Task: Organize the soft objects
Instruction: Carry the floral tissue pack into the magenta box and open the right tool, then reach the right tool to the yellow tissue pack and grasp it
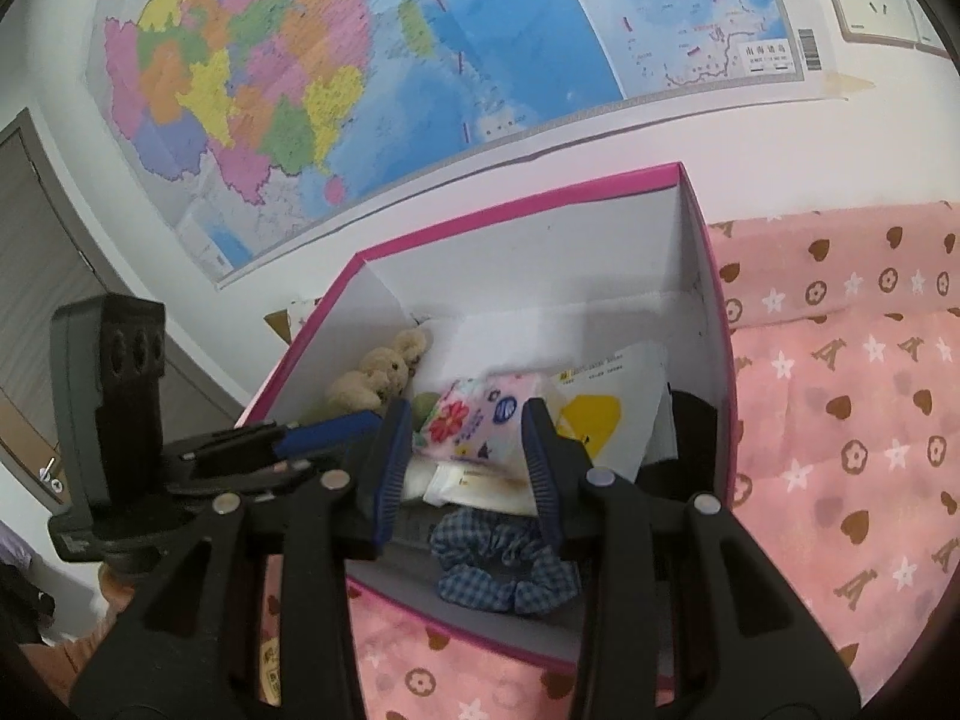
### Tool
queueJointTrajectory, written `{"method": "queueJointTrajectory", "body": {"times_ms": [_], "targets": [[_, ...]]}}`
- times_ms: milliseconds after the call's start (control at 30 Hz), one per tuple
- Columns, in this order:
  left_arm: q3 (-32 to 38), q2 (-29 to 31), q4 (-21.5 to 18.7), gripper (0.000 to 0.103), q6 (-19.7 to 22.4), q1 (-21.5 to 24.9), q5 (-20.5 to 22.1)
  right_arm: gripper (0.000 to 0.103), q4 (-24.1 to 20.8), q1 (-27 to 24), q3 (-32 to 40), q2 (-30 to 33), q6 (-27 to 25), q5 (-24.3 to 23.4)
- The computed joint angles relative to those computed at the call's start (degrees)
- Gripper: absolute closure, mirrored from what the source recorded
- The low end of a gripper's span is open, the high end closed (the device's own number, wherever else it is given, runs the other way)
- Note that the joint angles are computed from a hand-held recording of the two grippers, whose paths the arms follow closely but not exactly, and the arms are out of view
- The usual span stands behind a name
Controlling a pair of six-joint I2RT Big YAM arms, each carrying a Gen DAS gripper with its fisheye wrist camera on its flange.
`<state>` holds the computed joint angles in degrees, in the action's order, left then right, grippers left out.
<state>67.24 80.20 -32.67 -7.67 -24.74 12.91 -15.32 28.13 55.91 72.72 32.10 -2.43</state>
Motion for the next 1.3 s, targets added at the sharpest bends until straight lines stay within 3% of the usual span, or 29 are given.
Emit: {"method": "queueJointTrajectory", "body": {"times_ms": [133, 233, 500, 633, 800, 1133, 1300], "targets": [[-1.99, -3.01, 1.30, 0.065, 1.03, -0.16, 0.24, 0.063, 0.15, 0.82, -0.98, -1.14, -0.13, 0.80], [-4.28, -6.38, 2.51, 0.055, 1.70, -0.09, 0.53, 0.063, 0.41, 1.79, -1.97, -2.66, -0.47, 1.11], [-11.45, -15.83, 4.66, 0.046, 3.41, 1.22, 1.59, 0.062, 0.33, 7.11, -5.63, -7.71, -3.31, -0.41], [-15.05, -19.30, 2.38, 0.046, 5.26, 2.21, 0.27, 0.055, -0.01, 10.27, -7.60, -9.45, -3.75, -1.95], [-19.41, -21.38, -0.86, 0.046, 5.53, 4.93, 0.92, 0.055, -1.10, 14.41, -9.49, -9.04, -2.73, -3.67], [-25.57, -23.99, -3.71, 0.048, 3.61, 7.39, 5.18, 0.055, 1.89, 18.88, -9.59, -0.31, 2.29, -10.90], [-26.71, -23.99, -5.30, 0.058, 4.08, 7.79, 6.98, 0.055, 3.77, 19.82, -9.55, 2.05, 4.83, -12.29]]}}
